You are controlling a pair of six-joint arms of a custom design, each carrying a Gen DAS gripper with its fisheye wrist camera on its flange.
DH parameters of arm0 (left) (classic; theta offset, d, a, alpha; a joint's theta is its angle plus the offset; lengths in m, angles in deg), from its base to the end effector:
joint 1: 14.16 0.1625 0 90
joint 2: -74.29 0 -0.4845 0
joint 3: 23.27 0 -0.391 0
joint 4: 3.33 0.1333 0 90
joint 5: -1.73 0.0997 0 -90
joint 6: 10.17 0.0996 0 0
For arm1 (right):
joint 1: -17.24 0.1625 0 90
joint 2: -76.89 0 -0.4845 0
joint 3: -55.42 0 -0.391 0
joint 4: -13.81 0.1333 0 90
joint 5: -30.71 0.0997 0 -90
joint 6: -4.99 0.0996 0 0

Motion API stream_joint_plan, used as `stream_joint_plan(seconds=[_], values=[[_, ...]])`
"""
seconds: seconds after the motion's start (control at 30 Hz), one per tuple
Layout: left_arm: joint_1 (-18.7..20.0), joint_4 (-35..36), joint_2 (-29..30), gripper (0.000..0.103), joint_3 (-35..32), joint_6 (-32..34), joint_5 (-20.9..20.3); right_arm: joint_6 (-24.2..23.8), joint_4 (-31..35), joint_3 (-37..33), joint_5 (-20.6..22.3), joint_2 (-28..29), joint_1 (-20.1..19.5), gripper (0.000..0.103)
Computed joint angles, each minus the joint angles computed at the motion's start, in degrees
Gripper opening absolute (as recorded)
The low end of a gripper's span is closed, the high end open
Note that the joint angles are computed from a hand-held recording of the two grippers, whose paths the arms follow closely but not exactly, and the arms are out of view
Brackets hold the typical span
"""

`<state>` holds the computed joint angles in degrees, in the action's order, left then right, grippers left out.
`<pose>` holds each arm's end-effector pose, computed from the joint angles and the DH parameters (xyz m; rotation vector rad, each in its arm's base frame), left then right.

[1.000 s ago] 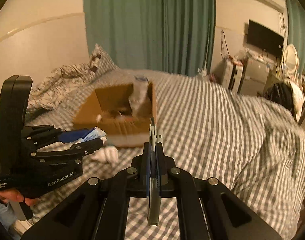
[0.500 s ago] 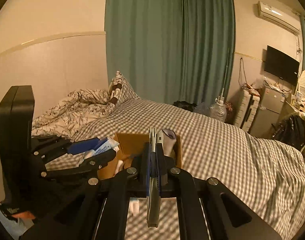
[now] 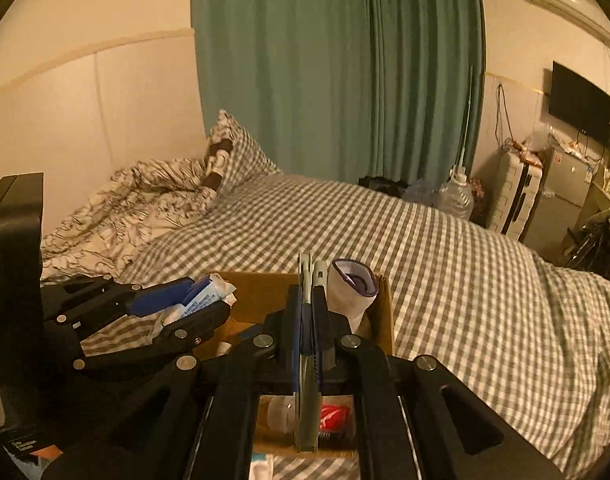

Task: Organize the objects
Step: 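Carry the tissue pack and hanger clip into the box and release both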

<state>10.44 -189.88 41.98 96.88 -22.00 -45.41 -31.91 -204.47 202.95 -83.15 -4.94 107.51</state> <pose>-0.4017 -0.4050 -0.0263 1.0767 2.3013 -0.7732 0.0947 -0.3561 0.3323 0.4313 -2.1650 1.1180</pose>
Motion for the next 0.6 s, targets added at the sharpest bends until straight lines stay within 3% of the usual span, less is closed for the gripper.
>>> stream_joint_plan(seconds=[0.23,0.43,0.47,0.5,0.57,0.6], values=[[2.5,-2.6,3.2,0.033,-1.0,2.3,-1.1,-1.3,-0.9,-0.8,5.4,2.9,-6.5,0.004],[1.7,-3.0,2.4,0.058,-0.1,1.7,-0.1,-1.1,-1.7,0.0,4.9,2.7,-6.7,0.005],[1.3,-2.8,2.1,0.070,0.0,1.6,0.5,-1.0,-1.9,0.2,4.7,2.2,-6.4,0.011],[0.4,-2.9,1.5,0.076,0.6,0.9,1.7,-0.7,-1.9,0.4,4.2,1.4,-5.7,0.027],[-0.6,-2.3,0.3,0.078,1.4,-0.1,2.5,0.1,-2.1,1.1,3.4,-0.6,-4.1,0.048],[-1.3,-1.7,-0.6,0.079,1.9,-0.9,2.9,0.3,-2.6,1.7,3.1,-1.8,-3.1,0.050]])
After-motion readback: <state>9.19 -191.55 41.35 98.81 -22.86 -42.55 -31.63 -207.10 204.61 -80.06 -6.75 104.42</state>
